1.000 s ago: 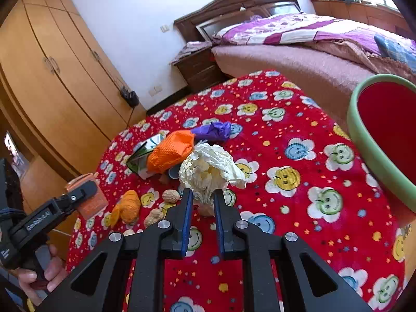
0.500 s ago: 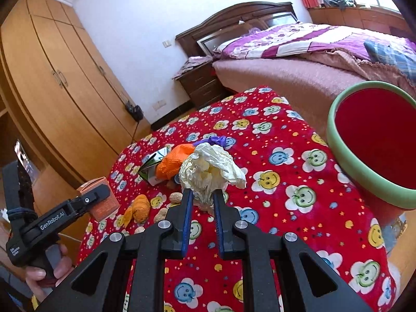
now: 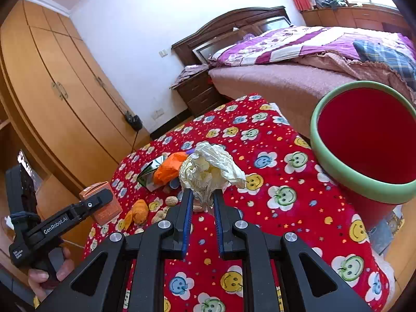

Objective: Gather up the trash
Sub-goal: 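Carry the orange box and white plastic over the red bucket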

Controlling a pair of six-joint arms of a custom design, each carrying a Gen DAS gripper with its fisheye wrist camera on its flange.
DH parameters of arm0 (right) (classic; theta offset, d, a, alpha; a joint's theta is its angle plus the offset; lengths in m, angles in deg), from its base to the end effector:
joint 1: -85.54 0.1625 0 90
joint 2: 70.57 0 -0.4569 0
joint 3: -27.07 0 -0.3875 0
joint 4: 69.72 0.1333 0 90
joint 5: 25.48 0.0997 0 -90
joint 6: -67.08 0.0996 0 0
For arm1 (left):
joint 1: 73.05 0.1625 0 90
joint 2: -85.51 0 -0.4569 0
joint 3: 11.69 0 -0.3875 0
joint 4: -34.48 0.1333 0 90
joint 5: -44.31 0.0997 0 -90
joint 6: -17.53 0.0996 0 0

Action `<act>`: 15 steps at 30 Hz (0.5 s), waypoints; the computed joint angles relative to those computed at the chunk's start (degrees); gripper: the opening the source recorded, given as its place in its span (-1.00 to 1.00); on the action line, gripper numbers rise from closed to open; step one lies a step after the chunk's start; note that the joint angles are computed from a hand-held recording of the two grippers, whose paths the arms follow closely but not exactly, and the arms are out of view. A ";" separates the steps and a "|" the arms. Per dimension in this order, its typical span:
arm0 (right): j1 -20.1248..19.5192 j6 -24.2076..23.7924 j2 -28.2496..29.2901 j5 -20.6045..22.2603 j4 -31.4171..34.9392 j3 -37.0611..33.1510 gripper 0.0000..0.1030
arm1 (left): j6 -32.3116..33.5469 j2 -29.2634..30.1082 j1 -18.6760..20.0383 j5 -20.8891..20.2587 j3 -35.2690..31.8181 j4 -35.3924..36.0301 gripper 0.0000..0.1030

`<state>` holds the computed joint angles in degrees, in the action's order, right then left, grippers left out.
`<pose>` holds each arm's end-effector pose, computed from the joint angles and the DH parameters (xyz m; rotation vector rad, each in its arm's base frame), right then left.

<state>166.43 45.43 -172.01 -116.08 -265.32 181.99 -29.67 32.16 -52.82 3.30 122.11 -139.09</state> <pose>0.0863 -0.2972 0.3164 0.2798 -2.6085 1.2334 -0.3409 -0.3478 0.0871 0.4678 2.5059 -1.0263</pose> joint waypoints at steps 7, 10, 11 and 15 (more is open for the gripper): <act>-2.20 -0.35 -3.37 2.09 1.47 0.26 -0.69 | 1.15 1.00 -0.17 -1.35 -1.08 -0.47 0.00; -3.60 -0.55 -5.01 3.26 2.30 0.39 -0.69 | 1.89 1.66 -0.12 -2.28 -1.82 -0.76 0.00; -4.33 -0.75 -5.93 3.84 2.89 0.50 -0.69 | 2.16 1.94 -0.09 -2.63 -2.16 -0.85 0.00; -6.92 -0.91 -8.61 5.60 4.52 0.54 -0.69 | 3.24 3.02 -0.02 -3.54 -3.44 -1.05 0.00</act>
<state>159.51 44.52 -180.62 -110.48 -260.80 182.53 -26.43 35.18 -52.85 -0.24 118.66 -140.15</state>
